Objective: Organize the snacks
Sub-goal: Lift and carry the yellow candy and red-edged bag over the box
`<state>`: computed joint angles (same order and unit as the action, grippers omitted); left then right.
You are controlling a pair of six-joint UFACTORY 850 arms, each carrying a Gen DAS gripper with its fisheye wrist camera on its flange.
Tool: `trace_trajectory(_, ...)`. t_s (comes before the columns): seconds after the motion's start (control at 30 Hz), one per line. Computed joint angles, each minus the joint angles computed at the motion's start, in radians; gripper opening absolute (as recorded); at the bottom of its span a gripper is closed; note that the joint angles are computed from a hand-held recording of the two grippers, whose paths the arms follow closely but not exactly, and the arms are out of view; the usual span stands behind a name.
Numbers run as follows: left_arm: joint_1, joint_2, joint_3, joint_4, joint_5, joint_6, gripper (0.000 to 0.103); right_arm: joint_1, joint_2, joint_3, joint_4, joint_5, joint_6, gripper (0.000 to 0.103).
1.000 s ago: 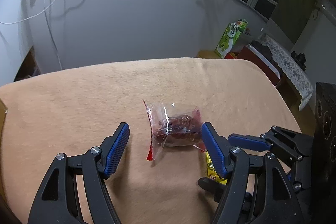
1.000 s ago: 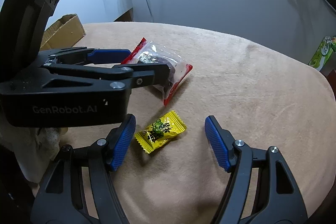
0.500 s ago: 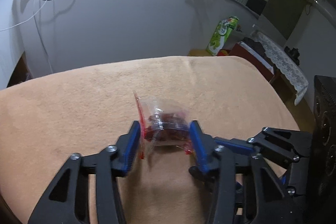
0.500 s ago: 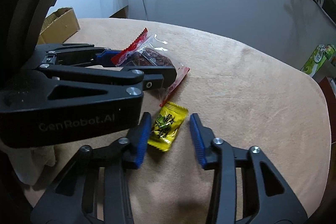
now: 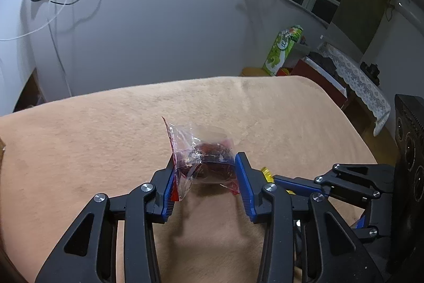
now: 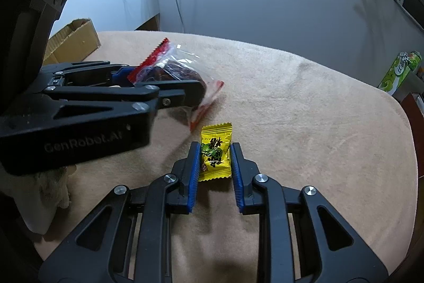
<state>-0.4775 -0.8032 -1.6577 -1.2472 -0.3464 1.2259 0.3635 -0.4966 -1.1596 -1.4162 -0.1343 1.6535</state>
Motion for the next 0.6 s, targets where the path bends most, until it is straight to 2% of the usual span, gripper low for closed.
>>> trace_trajectory(0.13,0.012,0.042,0.049,-0.122,0.013,0.12,0.039,0.0,0.029,0.015,-0.081,-0.001,0.087,0.023)
trace_trajectory(0.3,0.041,0.128,0.151,-0.414,0.047,0.416,0.039,0.01,0.059,0.01,-0.18,0.014,0.185,0.023)
trace_trajectory(0.6,0.107,0.261,0.293,-0.953,0.037,0.907,0.039,0.07,0.025,-0.113,0.038,0.029,-0.075,0.023)
